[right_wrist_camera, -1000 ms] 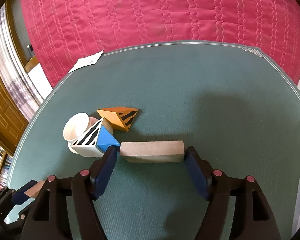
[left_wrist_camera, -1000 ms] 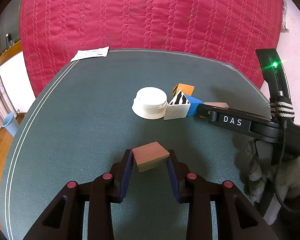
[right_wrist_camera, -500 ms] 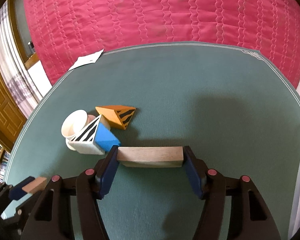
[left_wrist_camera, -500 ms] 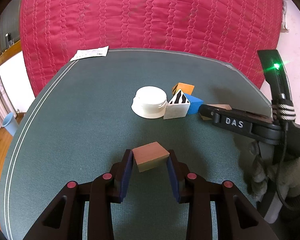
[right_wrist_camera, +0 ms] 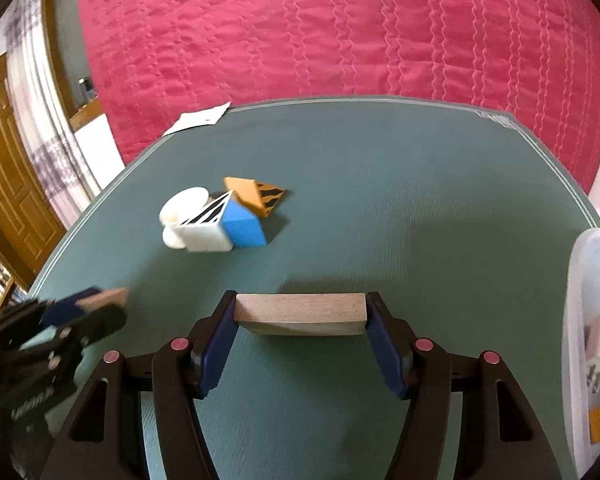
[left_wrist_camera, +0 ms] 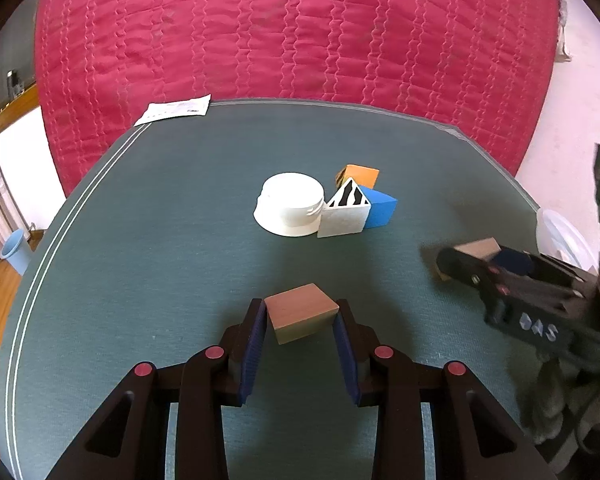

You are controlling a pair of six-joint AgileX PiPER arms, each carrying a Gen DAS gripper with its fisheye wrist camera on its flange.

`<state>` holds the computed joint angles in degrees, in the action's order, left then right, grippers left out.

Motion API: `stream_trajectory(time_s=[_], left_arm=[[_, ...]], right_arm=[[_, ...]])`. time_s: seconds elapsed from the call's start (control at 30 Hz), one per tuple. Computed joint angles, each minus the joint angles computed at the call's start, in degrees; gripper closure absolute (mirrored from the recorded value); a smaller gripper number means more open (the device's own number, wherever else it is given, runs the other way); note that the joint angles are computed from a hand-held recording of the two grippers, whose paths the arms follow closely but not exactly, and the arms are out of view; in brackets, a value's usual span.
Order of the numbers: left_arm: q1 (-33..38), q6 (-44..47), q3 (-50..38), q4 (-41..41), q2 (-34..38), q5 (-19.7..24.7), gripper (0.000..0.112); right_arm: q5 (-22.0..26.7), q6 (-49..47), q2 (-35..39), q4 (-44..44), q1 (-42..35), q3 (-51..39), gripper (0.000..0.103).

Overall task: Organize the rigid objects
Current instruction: 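Carry the wooden plank into the clear bowl and open the right gripper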

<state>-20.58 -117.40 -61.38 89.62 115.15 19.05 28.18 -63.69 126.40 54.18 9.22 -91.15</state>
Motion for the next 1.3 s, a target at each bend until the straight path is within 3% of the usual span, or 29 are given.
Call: stream_trajectory(time_s=[0.37,1.3], left_arm=[[-0.9,-1.6,0.2,2.6,0.0,-0.3,0.076],[-3.3,0.5,-0.9,1.0,1.1,1.3,0.076]], right_arm=[[1.7,-14.3,-5.9,12.0,-4.3,10.3,0.040],[4.0,-25.0,-11.1,20.9,-11.3,18.5,0.040]])
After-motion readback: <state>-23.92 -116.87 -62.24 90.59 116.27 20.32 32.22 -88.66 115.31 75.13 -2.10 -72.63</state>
